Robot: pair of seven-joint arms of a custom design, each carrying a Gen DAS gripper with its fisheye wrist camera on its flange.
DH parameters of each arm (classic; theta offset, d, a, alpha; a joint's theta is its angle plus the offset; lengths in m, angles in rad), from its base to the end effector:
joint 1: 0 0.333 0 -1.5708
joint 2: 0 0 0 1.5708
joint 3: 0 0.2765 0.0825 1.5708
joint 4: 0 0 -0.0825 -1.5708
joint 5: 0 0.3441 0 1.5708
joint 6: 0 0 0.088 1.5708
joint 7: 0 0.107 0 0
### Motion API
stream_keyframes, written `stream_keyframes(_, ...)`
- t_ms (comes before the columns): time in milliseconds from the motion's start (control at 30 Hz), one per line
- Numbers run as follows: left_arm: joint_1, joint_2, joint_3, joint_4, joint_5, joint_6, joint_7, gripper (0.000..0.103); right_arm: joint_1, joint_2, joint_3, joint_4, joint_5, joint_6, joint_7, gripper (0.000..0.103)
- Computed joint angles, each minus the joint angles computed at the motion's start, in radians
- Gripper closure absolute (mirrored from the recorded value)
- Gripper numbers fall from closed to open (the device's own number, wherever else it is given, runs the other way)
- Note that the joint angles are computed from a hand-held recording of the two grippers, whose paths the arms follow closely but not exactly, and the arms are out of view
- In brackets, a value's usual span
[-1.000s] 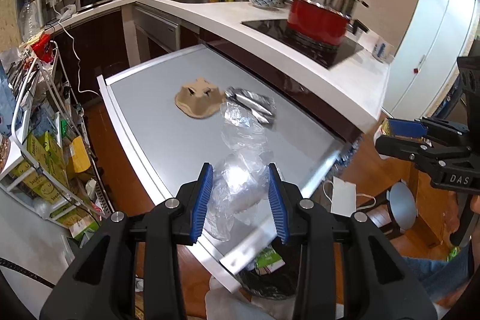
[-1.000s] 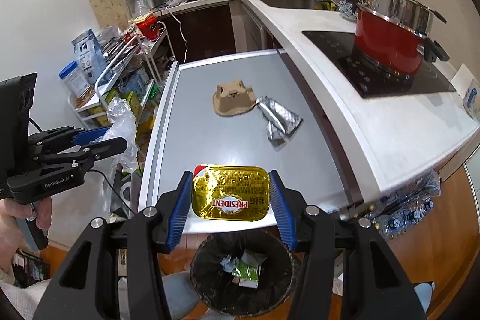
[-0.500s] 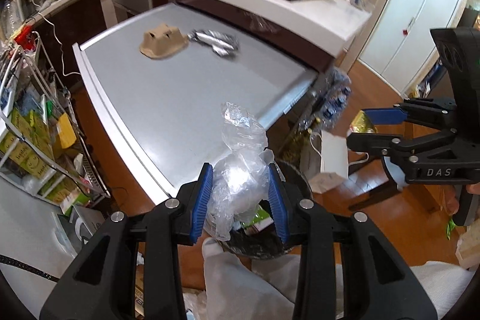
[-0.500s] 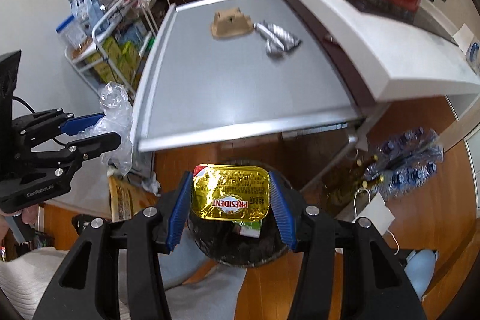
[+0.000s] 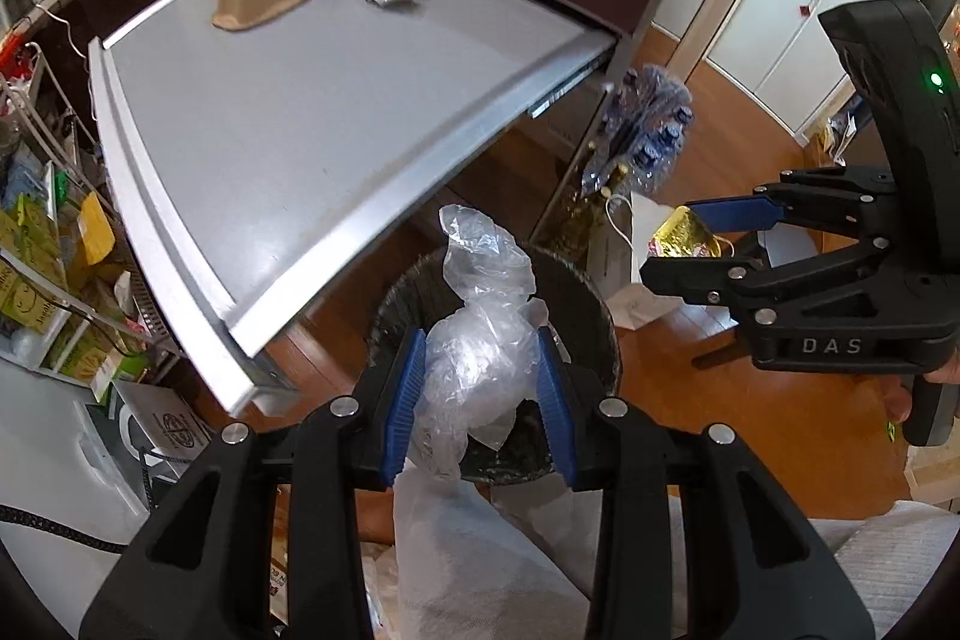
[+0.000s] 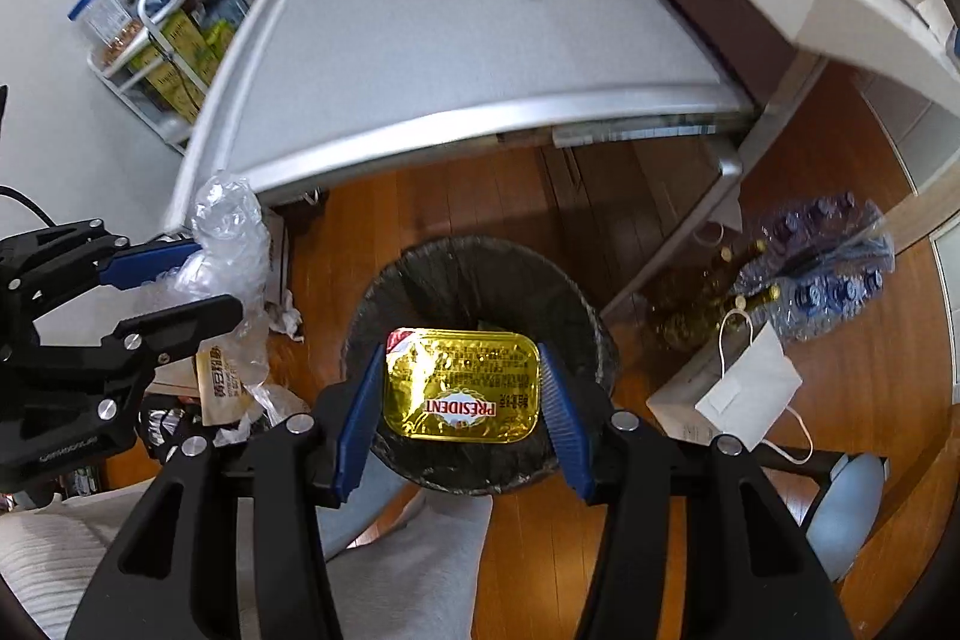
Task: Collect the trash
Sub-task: 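Open both tools to drop the plastic bag and butter tin into the bin, then move both tools back over the brown cup holder and silver wrappers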
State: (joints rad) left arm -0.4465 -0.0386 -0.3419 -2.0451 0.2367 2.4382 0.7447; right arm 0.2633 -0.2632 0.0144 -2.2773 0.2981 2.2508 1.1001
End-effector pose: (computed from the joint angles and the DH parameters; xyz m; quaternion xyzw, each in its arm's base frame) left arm 0.3823 -0.3864 0.4805 -0.6478 0.7251 -0.2133 0.0955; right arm 0.4450 0.1356 0.4661 -0.8687 0.4651 -0.0116 0.1699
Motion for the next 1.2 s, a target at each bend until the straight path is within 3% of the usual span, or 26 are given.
stream_keyframes(100, 0.000, 0.017, 0.004, 0.001, -0.034, 0.015, 0.015, 0.054, -0.007, 0.027, 0.001, 0.009, -0.013, -0.004, 0.012, 0.053)
stream_keyframes(167, 0.001, 0.015, 0.006, -0.006, -0.041, 0.033, 0.003, 0.036, -0.012, 0.041, 0.001, 0.016, -0.014, -0.002, 0.024, 0.045)
stream_keyframes(200, 0.003, 0.009, 0.009, -0.018, -0.061, 0.054, 0.007, 0.035, -0.014, 0.040, 0.001, 0.014, -0.013, 0.001, 0.032, 0.036)
stream_keyframes(300, 0.009, -0.010, 0.014, -0.039, -0.102, 0.077, 0.009, 0.032, -0.020, 0.038, -0.002, 0.016, -0.008, 0.014, 0.047, 0.026)
stream_keyframes(500, 0.026, -0.075, 0.013, -0.078, -0.111, 0.073, -0.025, 0.031, -0.027, 0.010, -0.017, 0.025, 0.019, 0.030, 0.050, 0.021)
stream_keyframes(600, 0.040, -0.118, 0.005, -0.091, -0.072, 0.063, -0.057, 0.031, -0.015, -0.027, -0.029, 0.037, 0.077, 0.055, -0.002, 0.011)
stream_keyframes(700, 0.063, -0.144, -0.004, -0.078, -0.009, 0.028, -0.093, 0.028, -0.007, -0.041, -0.017, 0.052, 0.070, 0.117, -0.024, 0.004)
stream_keyframes(800, 0.093, -0.165, -0.005, -0.071, 0.057, 0.017, -0.133, 0.017, 0.004, -0.017, 0.008, 0.092, 0.029, 0.196, -0.015, 0.004)
stream_keyframes(867, 0.112, -0.171, 0.005, -0.069, 0.077, 0.022, -0.137, 0.015, 0.001, 0.000, 0.047, 0.100, -0.068, 0.295, 0.009, 0.004)
stream_keyframes(967, 0.145, -0.168, 0.030, -0.062, 0.087, 0.050, -0.129, 0.014, 0.013, 0.073, 0.071, 0.173, -0.173, 0.348, 0.034, 0.004)
stream_keyframes(1100, 0.182, -0.132, 0.075, -0.028, 0.043, 0.083, -0.051, 0.014, 0.053, 0.228, 0.057, 0.379, -0.089, 0.260, -0.021, 0.004)
stream_keyframes(1200, 0.218, -0.080, 0.107, 0.022, 0.021, 0.099, 0.020, 0.014, 0.063, 0.383, 0.074, 0.574, -0.159, 0.203, 0.025, 0.004)
